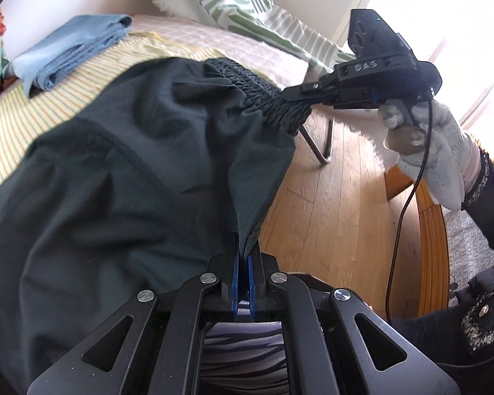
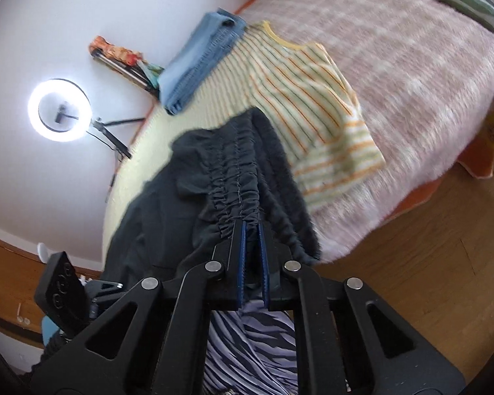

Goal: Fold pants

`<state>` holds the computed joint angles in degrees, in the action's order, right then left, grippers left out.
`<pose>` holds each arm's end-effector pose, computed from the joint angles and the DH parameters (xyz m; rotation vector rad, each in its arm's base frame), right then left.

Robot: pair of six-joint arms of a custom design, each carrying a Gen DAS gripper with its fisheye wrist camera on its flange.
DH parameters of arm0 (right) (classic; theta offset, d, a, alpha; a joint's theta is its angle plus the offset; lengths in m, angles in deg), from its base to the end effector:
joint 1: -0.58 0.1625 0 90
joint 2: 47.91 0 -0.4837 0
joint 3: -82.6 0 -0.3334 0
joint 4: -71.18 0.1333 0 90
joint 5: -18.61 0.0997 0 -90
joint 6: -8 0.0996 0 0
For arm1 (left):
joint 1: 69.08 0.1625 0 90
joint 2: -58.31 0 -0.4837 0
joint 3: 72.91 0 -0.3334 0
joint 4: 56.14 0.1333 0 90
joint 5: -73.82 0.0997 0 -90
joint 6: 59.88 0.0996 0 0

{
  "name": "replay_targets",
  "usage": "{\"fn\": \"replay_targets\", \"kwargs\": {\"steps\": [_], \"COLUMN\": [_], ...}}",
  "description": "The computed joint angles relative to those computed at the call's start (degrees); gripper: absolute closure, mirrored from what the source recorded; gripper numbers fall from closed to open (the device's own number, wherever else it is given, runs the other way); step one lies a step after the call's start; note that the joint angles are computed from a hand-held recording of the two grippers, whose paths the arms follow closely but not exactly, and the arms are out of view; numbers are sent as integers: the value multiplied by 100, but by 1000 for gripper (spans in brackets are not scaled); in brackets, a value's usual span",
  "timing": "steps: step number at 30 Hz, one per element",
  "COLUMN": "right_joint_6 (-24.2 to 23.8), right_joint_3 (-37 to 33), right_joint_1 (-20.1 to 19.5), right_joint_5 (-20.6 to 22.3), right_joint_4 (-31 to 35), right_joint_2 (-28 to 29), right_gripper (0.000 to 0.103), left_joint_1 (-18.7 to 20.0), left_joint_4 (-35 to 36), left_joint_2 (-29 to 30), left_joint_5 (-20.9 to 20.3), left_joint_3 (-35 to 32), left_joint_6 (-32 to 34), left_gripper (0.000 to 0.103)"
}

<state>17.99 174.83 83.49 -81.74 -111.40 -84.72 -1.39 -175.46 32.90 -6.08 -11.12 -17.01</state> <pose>0.0263 -0.7239 0.1600 -0.5051 -2.7837 0.9568 -0.1613 -0.7902 0.0627 1.6197 2.5035 0.2280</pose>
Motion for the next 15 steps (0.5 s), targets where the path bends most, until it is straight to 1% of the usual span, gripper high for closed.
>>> {"fn": "replay_targets", "kwargs": {"steps": [2,4,6,7,8,9,10,11,13,14,15], "right_joint_6": [-228,-487,-725,-920,-1053,-1237,-1417,-1604,-1742,-1757,-1774], "right_joint_3": [-188,-326,-444,-488,-501,-573,-674,-825,-1247,-1508,-1677], "right_joint_1": [78,126,187,233,255,283,284,273,239,182,146], "right_joint_5": [-370,-481,-571,-645,-678,-724,-678,-604,-538,-383,-303], "right_joint_4": [319,626,883,789,621,329,133,53,269,534,726], "right_joint_2": [70,65,-5,-44,-58,-42,-3,58,215,307,371], "right_gripper": [94,93,88,83,64,31,22,10,10,10,10], "left_joint_1": [1,1,-2,1,7,13,16,27,71,95,126], "left_joint_4": [59,85,129,121,154,185,241,295,323,279,206], "left_joint_2": [34,13,-14,-39,-63,-102,-113,-155,-268,-344,-434], "left_joint_5": [50,61,84,79,61,50,42,9,-156,-203,-248], "left_joint_3": [-37,-3,6,28,27,46,16,-2,-3,36,62], "left_joint_6": [-27,-56,-42,-39,-63,-113,-176,-283,-435,-507,-608], "left_gripper": [100,100,100,100,100,100,98,93,89,85,83]}}
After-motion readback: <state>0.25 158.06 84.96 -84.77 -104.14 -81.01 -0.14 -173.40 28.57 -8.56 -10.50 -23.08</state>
